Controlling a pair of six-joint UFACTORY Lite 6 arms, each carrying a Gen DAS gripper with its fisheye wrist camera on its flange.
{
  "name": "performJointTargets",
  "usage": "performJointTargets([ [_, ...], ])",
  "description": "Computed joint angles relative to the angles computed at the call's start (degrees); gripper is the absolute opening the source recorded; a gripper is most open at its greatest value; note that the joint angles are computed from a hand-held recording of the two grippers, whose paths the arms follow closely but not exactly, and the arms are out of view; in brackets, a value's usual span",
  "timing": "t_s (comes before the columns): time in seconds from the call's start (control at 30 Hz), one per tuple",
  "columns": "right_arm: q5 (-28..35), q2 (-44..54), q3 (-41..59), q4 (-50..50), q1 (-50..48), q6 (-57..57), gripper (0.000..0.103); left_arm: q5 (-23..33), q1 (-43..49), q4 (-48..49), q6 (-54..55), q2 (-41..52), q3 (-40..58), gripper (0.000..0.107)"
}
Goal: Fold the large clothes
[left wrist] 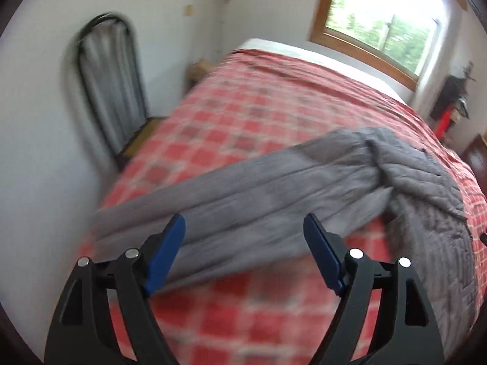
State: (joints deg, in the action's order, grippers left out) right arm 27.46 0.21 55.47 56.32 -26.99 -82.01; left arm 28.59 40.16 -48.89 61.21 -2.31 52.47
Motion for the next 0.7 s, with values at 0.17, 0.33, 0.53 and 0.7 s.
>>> performJointTargets([
  [0.17,1.33,-19.57,-14.59,-2.64,2.04,3.24,0.084,4.45,14.97,-4.39,14.54,4.84,1.86,0.079],
  [0.33,1.57,-31.96,-22.59,-10.72,9.01,14.02,0.084,6.98,18.96,-2.8,14.02,15.41,8.81,0.079],
  [0.53,-5.48,-33.53,-23.16,-31.97,23.96,39.68,0.083,5.94,16.48,-2.18,12.47,22.01,12.56,0.054],
  [0.7,-7.67,-28.02,-18.62,-37.26,30.38,49.42,0.075,7.63,17.53,-5.04,13.36,23.06,13.62,0.017],
])
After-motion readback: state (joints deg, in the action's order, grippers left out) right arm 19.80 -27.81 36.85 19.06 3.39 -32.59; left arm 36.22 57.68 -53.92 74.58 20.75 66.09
